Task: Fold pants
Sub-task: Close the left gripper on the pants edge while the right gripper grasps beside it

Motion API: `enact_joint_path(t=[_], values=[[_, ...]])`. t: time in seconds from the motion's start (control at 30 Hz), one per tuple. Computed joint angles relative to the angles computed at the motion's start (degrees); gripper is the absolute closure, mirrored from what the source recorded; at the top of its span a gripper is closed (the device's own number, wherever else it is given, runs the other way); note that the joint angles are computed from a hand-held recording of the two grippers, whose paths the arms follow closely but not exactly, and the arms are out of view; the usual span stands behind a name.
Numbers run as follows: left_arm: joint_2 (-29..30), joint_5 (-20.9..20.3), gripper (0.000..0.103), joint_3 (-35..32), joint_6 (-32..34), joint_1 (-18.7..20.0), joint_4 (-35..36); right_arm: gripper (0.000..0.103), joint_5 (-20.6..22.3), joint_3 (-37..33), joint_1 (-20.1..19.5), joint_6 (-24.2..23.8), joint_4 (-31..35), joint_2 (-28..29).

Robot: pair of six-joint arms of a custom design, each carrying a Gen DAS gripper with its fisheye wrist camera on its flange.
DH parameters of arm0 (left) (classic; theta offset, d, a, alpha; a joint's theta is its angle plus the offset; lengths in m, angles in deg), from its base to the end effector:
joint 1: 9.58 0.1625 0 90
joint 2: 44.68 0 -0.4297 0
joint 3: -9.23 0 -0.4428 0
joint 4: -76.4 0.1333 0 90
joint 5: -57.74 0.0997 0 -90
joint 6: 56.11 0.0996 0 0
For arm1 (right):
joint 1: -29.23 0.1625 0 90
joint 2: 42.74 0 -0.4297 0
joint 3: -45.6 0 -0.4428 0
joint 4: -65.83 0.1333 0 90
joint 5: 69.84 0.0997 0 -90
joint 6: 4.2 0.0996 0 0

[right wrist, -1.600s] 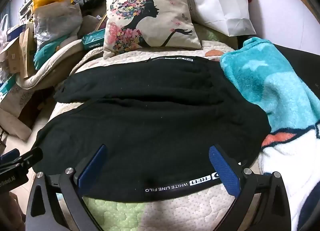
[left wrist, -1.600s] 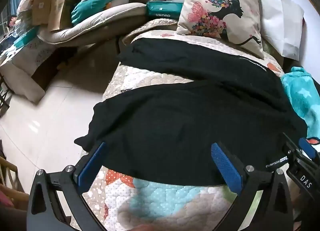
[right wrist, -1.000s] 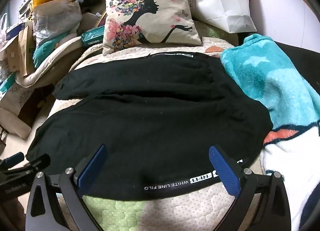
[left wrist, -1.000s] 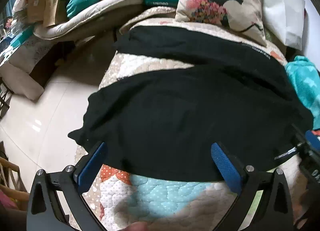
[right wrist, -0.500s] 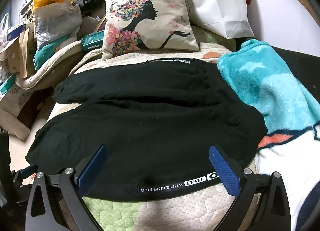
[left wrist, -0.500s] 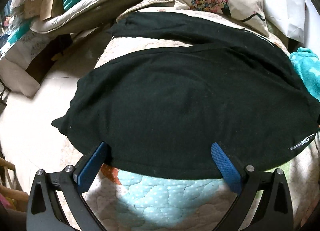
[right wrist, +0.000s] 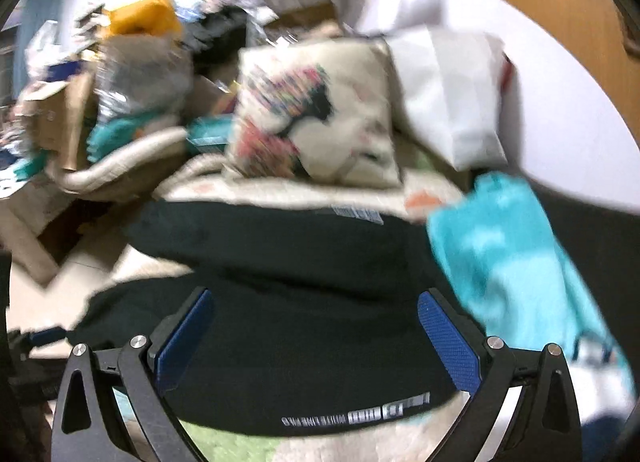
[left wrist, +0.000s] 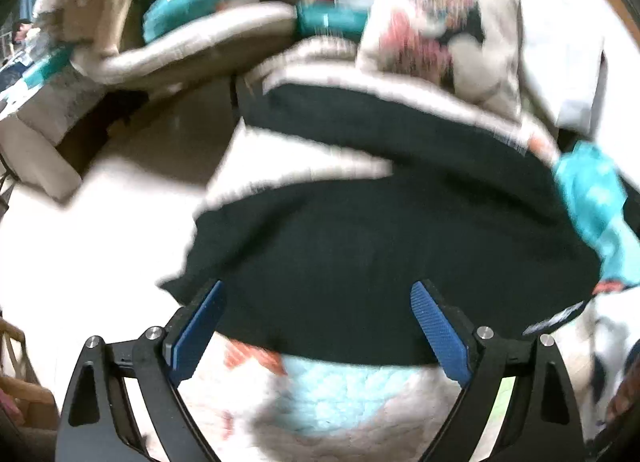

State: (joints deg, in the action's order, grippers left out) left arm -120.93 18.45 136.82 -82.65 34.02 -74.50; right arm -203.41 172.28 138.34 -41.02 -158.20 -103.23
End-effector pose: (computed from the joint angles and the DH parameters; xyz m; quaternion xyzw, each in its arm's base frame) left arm -0.2080 -0.4886 0.1885 0.1201 0.8932 -0.3142 0.2984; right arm 0.2231 -0.4464 0.1965 0.1784 -0.7777 0.4646 0.3841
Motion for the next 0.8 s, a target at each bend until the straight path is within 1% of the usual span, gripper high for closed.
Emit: enact_joint_path(t=[0.03, 0.07, 0.13, 0.17, 0.2, 0.27, 0.33, 0.37, 0.4, 0.47, 0.5, 0.53, 0.63, 0.73, 0.8], values=[[-0.98, 0.28, 0.010, -0.03, 1.63, -0.44, -1.34, 0.000, 2.40, -0.17, 0.45, -0.23, 4.43, -2.23], [-1.68, 0.53, 0.010, -0.11, 3.13, -0.75, -2.54, 0.000, 3.25, -0.28, 0.55, 0.36, 8.00, -3.51], [-2.70, 1.60, 0.010, -1.14, 6.85, -1.35, -4.36, 0.000, 7.21, -1.84, -0.06, 1.53, 19.98, -6.80], [-2.63, 1.99, 0.010, -1.89, 8.57, -1.34, -5.09, 0.000, 7.17, -3.12, 0.13, 1.99, 24.10, -7.39], [-2.25, 2.61, 0.010, -2.78, 10.57, -1.28, -6.07, 0.000, 6.97, -4.37, 0.23, 1.46, 25.82, -7.36], [-1.46, 5.24, 0.010, -4.35, 14.17, -1.29, -7.44, 0.000, 7.04, -6.71, 0.31, 0.18, 27.20, -6.70], [-0.68, 5.95, 0.010, -6.54, 16.06, -0.58, -7.45, 0.000, 4.82, -10.00, 0.36, 0.05, 29.06, -5.30], [-0.28, 5.30, 0.010, -7.97, 16.60, 0.14, -6.89, 0.000, 5.05, -10.85, -0.01, 0.46, 30.37, -5.26], [0.57, 4.29, 0.010, -10.31, 16.96, 1.30, -5.60, 0.000, 5.97, -12.45, -0.77, 1.47, 33.45, -5.18], [2.45, 2.37, 0.010, -14.24, 17.97, 3.39, -4.12, 0.000, 5.89, -14.87, -1.83, 2.28, 37.75, -4.68], [3.33, 1.50, 0.010, -15.79, 18.41, 4.33, -3.74, 0.001, 6.37, -16.56, -2.81, 2.48, 40.96, -4.23], [5.12, 0.22, 0.010, -18.70, 19.07, 5.99, -2.74, 0.005, 6.88, -17.87, -3.80, 2.20, 43.15, -3.80], [10.16, -2.12, 0.010, -25.18, 20.50, 10.13, -1.60, 0.013, 7.62, -21.46, -6.62, 1.26, 47.62, -2.30], [15.44, -5.29, 0.010, -31.81, 19.55, 14.37, 0.52, 0.013, 8.87, -24.93, -9.21, 0.27, 50.19, -0.66], [18.53, -6.19, 0.010, -35.40, 18.93, 16.46, 1.12, 0.013, 8.82, -27.68, -10.46, -0.37, 51.54, 0.96]])
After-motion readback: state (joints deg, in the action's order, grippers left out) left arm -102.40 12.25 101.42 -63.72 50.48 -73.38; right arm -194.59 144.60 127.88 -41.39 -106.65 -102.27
